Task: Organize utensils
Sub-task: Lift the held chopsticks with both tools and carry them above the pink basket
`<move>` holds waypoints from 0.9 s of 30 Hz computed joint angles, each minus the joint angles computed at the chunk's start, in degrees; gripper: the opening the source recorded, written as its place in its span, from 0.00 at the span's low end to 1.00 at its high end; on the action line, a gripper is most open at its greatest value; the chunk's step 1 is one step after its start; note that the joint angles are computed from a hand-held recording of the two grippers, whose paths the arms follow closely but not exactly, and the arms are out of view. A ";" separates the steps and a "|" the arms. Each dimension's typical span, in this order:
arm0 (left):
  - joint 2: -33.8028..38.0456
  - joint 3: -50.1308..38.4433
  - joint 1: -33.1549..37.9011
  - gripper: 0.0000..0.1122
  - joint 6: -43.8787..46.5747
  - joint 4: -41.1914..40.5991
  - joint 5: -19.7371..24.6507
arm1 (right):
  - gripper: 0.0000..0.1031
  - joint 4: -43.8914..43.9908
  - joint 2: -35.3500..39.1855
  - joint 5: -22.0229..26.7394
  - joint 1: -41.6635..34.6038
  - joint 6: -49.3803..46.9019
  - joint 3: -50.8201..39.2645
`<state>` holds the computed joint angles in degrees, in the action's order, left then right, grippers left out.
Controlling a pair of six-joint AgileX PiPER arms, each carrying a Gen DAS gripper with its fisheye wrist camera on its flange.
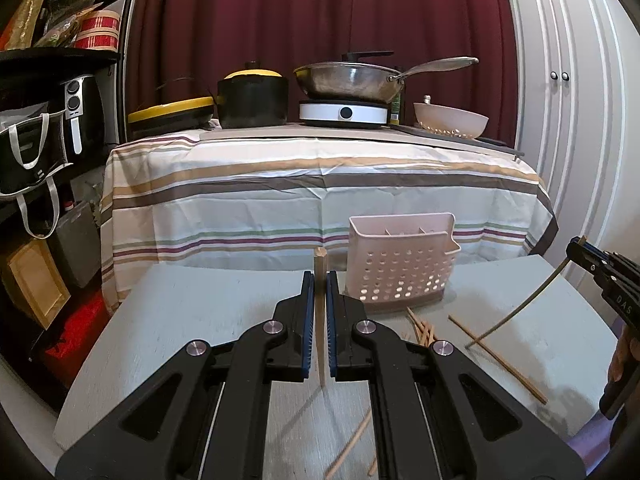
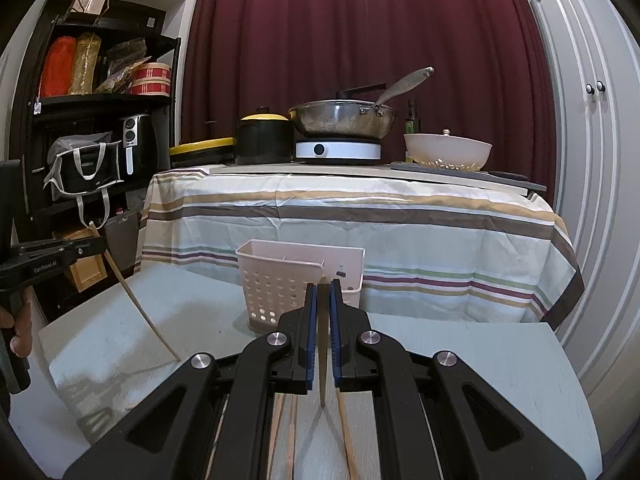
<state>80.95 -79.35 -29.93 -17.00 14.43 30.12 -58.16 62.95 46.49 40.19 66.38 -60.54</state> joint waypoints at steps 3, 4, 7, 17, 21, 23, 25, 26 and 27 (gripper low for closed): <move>1.09 -1.99 0.47 0.05 2.08 -1.64 0.07 | 0.07 2.25 0.49 -1.80 -2.47 -1.69 -1.41; 1.37 -2.71 0.43 0.05 2.37 -1.72 0.15 | 0.07 2.89 0.53 -2.25 -3.20 -2.35 -1.82; 2.46 -5.76 0.91 0.05 5.61 -4.72 0.72 | 0.07 5.48 0.65 -4.47 -5.86 -4.81 -3.29; 9.73 -21.79 1.99 0.05 13.00 -13.87 5.07 | 0.07 11.84 3.97 -11.34 -13.25 -15.10 -12.07; 14.75 -31.39 2.10 0.05 14.65 -16.34 8.36 | 0.07 16.53 6.92 -15.49 -17.68 -20.78 -16.58; 17.32 -36.23 2.10 0.05 15.11 -17.05 9.91 | 0.07 19.57 8.66 -17.33 -19.81 -23.81 -19.28; 20.42 -42.22 2.08 0.05 15.48 -17.69 11.82 | 0.07 19.56 10.50 -18.34 -20.74 -24.87 -22.01; 22.48 -46.08 1.97 0.05 15.27 -17.51 12.95 | 0.07 19.89 11.67 -19.06 -21.39 -25.70 -23.64; 24.34 -49.59 1.91 0.05 15.13 -17.31 14.16 | 0.07 19.99 12.52 -19.68 -21.86 -26.12 -24.71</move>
